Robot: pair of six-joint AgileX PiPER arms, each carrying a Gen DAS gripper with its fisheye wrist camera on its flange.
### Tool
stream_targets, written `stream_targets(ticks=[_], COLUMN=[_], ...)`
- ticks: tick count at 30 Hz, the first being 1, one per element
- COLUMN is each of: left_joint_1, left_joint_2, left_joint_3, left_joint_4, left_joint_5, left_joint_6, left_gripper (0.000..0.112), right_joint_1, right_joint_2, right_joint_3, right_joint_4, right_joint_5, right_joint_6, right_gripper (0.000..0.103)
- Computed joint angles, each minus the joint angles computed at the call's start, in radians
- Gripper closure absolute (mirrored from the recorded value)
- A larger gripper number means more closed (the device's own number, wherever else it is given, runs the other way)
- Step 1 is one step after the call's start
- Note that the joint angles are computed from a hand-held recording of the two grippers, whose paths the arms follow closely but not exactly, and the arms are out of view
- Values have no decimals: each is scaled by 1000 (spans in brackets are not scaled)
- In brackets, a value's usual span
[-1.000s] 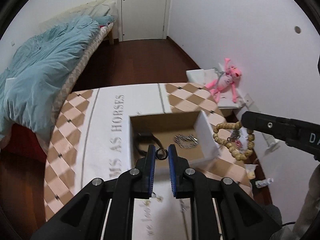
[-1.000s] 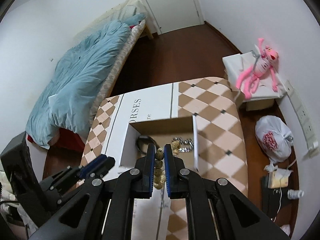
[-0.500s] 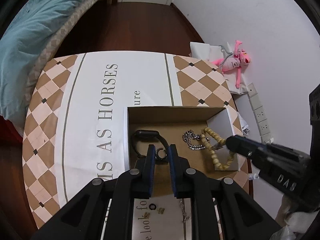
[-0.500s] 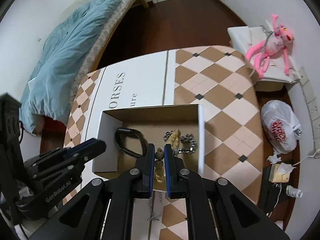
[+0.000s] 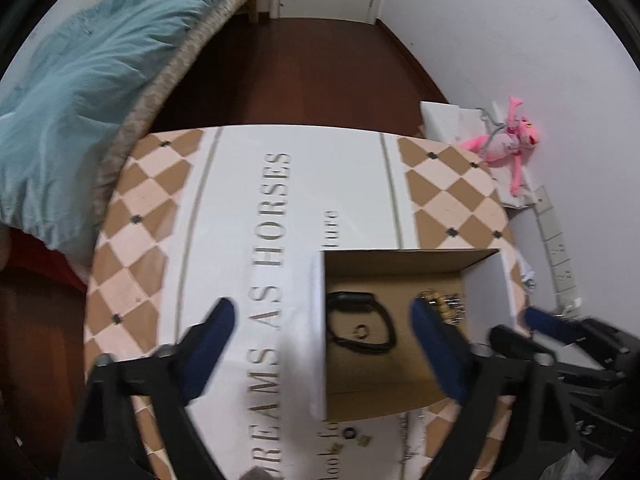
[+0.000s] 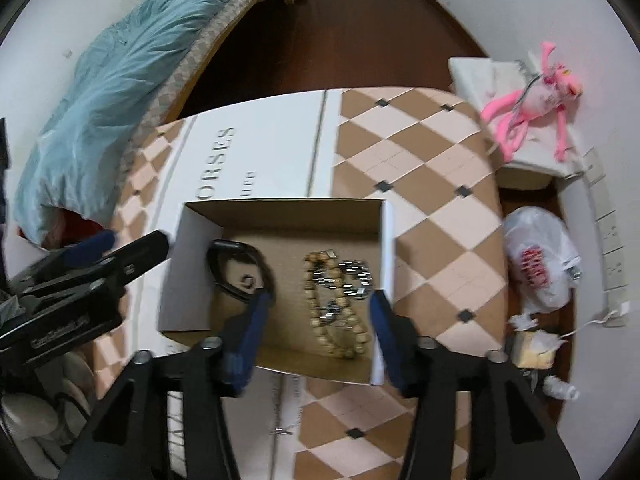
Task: Organize jewelry
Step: 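Carry the bead bracelet and black ring into the box and open both grippers, then withdraw both grippers from the box toward the remaining jewelry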
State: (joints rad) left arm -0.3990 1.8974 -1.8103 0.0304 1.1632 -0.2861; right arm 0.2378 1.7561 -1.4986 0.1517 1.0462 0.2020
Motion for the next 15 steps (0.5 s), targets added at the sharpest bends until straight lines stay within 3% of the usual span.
stream_targets(ticks=[2,3,7,15], left_joint_1=[-14,-18,-34,-62], left_joint_2=[-24,-39,-94,-161], left_joint_3=[44,74,175,232], left_joint_4=[60,81,147,193], left_joint_5=[-21,-33,-83,-96], left_joint_6=[-34,-51,-106,-147], left_gripper=[17,17,11,11], right_joint_1=[24,41,75,95], right_joint_2=[-4,-5,-13,-68], right_joint_3=[4,8,43,95], right_joint_4=[-69,-115,-195,-236], right_joint_5=[6,10,12,-12], right_joint_6=[45,74,137,196], right_gripper=[15,11,8,6])
